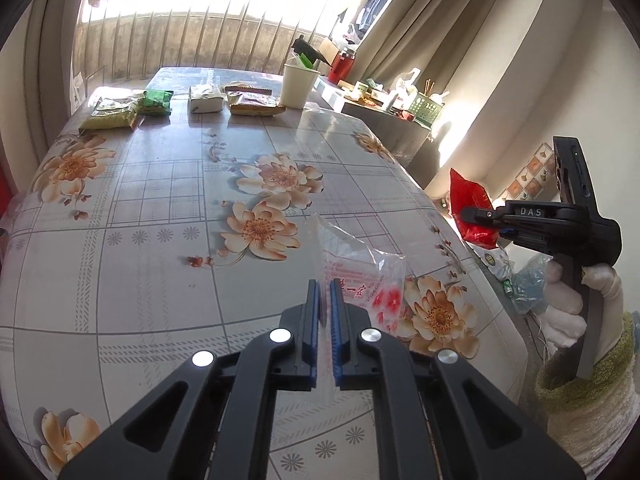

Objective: Collect trash
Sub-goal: 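Grasp the red pastry pack with the right tool while the left grasps the clear plastic bag, then carry the red pack and plastic bag over the wastebasket and open both tools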

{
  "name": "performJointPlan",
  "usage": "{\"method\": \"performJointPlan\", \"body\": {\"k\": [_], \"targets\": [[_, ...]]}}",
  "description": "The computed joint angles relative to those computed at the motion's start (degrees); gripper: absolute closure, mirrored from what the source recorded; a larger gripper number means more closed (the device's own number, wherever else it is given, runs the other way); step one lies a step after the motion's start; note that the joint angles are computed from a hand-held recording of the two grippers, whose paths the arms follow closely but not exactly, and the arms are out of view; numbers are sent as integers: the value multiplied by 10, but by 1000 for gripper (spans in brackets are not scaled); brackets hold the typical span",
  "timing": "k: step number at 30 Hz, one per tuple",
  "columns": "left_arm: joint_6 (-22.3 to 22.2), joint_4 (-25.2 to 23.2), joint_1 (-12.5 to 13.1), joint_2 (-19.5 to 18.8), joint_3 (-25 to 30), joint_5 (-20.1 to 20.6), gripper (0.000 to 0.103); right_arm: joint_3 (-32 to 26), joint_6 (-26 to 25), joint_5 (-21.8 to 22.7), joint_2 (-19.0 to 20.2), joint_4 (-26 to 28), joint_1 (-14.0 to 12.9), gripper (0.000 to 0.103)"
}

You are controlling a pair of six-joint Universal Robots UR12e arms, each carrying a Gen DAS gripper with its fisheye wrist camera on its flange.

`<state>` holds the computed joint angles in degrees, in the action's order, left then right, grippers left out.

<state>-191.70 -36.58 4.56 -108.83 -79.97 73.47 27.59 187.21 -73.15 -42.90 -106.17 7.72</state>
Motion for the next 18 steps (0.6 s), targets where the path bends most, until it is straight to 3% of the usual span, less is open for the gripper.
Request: {"method": "performJointPlan", "body": {"k": [6,10,18], "targets": [[3,8,-5,6,6,-18,98,128,32,41,-75,-87,-26,88],[16,21,-13,7,14,-29,98,204,83,59,-121,-136,-55,88],[47,4,-39,-19,70,-73,98,360,186,0,-216,-254,-112,88]]}}
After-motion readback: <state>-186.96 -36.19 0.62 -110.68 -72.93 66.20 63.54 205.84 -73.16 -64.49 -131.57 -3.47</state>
